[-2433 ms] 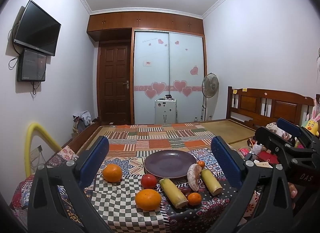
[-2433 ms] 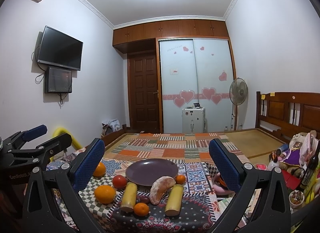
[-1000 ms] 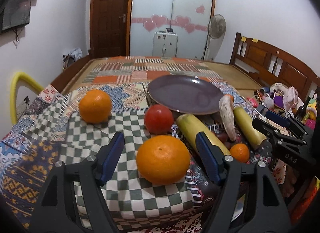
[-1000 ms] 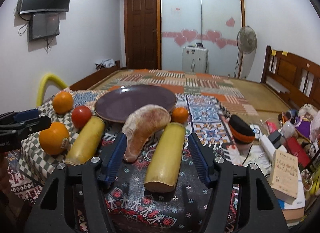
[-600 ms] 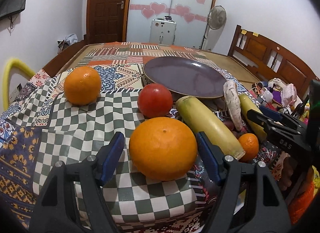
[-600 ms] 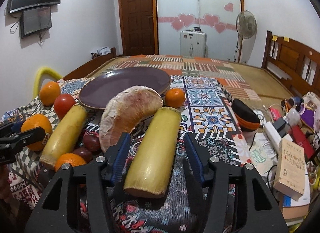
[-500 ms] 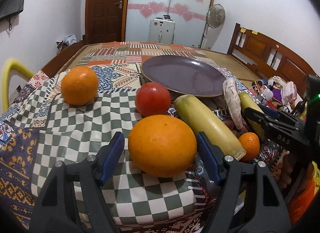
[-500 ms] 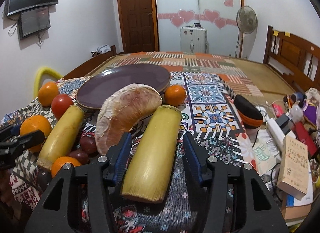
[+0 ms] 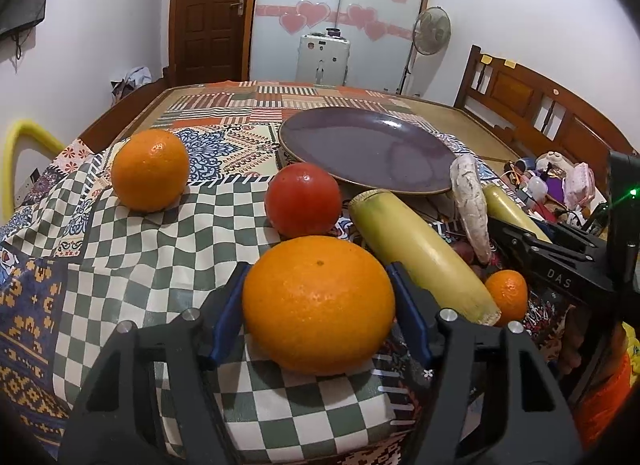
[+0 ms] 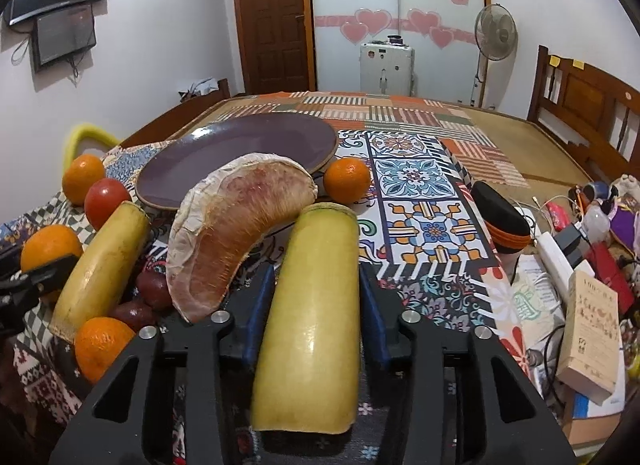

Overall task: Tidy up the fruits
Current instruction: 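Grasp the large orange with the left tool while the right tool grasps a yellow cylindrical fruit, then carry the orange onto the purple plate with the left tool while the right tool sets the yellow fruit there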

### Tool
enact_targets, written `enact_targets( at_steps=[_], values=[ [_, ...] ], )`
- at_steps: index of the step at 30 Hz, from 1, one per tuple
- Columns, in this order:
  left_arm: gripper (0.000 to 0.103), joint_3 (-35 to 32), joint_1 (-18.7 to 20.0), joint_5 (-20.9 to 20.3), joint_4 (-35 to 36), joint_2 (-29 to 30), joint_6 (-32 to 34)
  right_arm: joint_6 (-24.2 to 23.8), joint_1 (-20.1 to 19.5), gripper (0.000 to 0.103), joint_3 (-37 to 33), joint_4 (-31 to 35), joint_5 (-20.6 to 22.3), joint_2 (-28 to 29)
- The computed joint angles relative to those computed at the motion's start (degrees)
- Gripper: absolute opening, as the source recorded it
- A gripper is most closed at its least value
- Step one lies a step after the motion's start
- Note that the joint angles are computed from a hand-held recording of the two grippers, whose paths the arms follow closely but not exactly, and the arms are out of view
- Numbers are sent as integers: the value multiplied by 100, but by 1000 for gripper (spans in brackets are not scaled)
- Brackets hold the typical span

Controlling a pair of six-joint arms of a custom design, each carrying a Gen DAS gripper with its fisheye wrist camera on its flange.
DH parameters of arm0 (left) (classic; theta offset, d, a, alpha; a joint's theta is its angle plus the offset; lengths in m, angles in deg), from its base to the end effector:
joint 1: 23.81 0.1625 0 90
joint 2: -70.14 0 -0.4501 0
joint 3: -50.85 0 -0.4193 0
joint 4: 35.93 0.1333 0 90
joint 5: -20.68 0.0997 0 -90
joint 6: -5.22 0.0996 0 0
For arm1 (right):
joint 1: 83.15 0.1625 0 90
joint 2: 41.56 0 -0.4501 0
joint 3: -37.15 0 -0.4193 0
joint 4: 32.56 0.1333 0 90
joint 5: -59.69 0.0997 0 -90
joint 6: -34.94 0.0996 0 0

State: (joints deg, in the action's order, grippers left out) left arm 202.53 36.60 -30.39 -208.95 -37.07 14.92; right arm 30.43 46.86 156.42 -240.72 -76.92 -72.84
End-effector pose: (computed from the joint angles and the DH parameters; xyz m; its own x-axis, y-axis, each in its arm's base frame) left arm 0.0260 -0.3509 0.3003 -0.7923 0.1576 -0.5894 0.5272 0.6630 -0.5315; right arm 0.3810 -0.3591 -0.0319 -0.7149 -0.2135 0.6658 -0.6139 0.6474 -0.4516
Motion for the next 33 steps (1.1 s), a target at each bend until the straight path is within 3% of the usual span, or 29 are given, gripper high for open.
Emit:
enact_targets(
  at_steps=[8,20,26,33],
  values=[
    [66,37,-106,106,-18,-94,38,-107,-54,35,181,-175,37,-98],
    [66,-116,-774,523,-112,-370,120,-583,115,35,96,-616,191,-235],
    [66,-310,-1081,680,-368,-243,344,-936,172,35,-126,-834,373,-236],
    [66,-612,-1116,676,-723,102,645,-1274,160,35,-378,-1054,596,-196]
  ],
)
